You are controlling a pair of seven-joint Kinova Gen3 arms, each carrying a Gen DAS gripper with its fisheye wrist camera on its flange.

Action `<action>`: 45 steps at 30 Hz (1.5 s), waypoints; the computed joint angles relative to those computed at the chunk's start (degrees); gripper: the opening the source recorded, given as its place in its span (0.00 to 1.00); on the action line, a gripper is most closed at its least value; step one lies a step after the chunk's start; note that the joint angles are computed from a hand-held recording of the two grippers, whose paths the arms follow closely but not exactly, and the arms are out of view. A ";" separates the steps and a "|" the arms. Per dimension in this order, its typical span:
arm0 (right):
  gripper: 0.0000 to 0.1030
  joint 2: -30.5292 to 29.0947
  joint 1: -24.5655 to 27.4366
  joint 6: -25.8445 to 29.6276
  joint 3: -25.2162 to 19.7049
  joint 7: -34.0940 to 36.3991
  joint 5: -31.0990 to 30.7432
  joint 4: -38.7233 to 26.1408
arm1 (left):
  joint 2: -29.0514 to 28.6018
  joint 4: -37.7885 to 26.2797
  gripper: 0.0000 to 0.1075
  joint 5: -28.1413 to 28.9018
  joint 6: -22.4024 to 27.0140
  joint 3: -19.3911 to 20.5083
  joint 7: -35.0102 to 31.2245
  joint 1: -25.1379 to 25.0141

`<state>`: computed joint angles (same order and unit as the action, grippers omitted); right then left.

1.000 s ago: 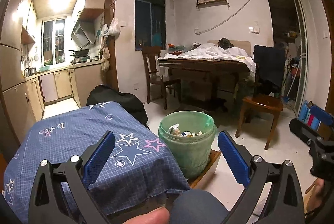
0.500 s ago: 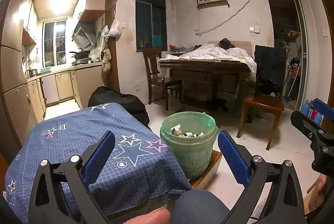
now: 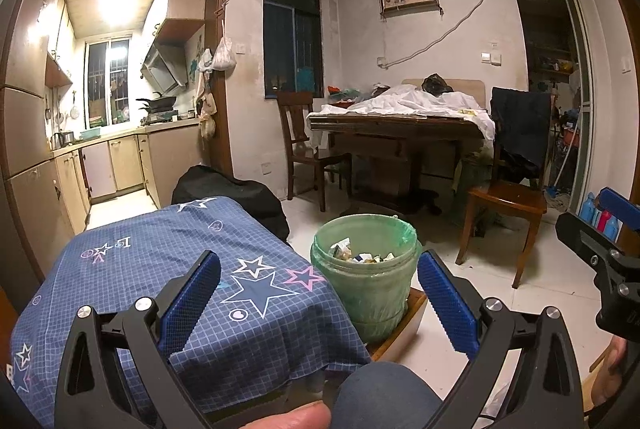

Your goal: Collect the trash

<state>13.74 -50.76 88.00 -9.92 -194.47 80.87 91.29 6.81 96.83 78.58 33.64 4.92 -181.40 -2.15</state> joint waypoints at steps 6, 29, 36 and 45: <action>0.95 0.06 0.01 0.10 0.07 -0.01 0.18 -0.03 | 0.09 0.11 0.91 0.22 -0.14 0.10 -0.34 0.00; 0.95 -0.22 0.13 -0.14 -0.20 -0.34 0.06 0.34 | 0.50 0.49 0.91 1.17 0.27 0.17 -1.82 0.09; 0.95 -0.20 -0.12 -0.15 -0.29 -1.18 0.92 0.95 | 0.52 2.65 0.91 7.12 5.70 -0.52 -10.18 -1.23; 0.95 -0.46 -0.10 0.42 -0.53 -3.77 2.55 2.31 | 0.59 4.78 0.91 13.26 9.95 -2.35 -16.14 -1.81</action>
<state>13.28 -50.85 88.42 -10.45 -198.24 83.42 93.59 7.40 101.61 91.84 43.58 2.57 -197.54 -3.96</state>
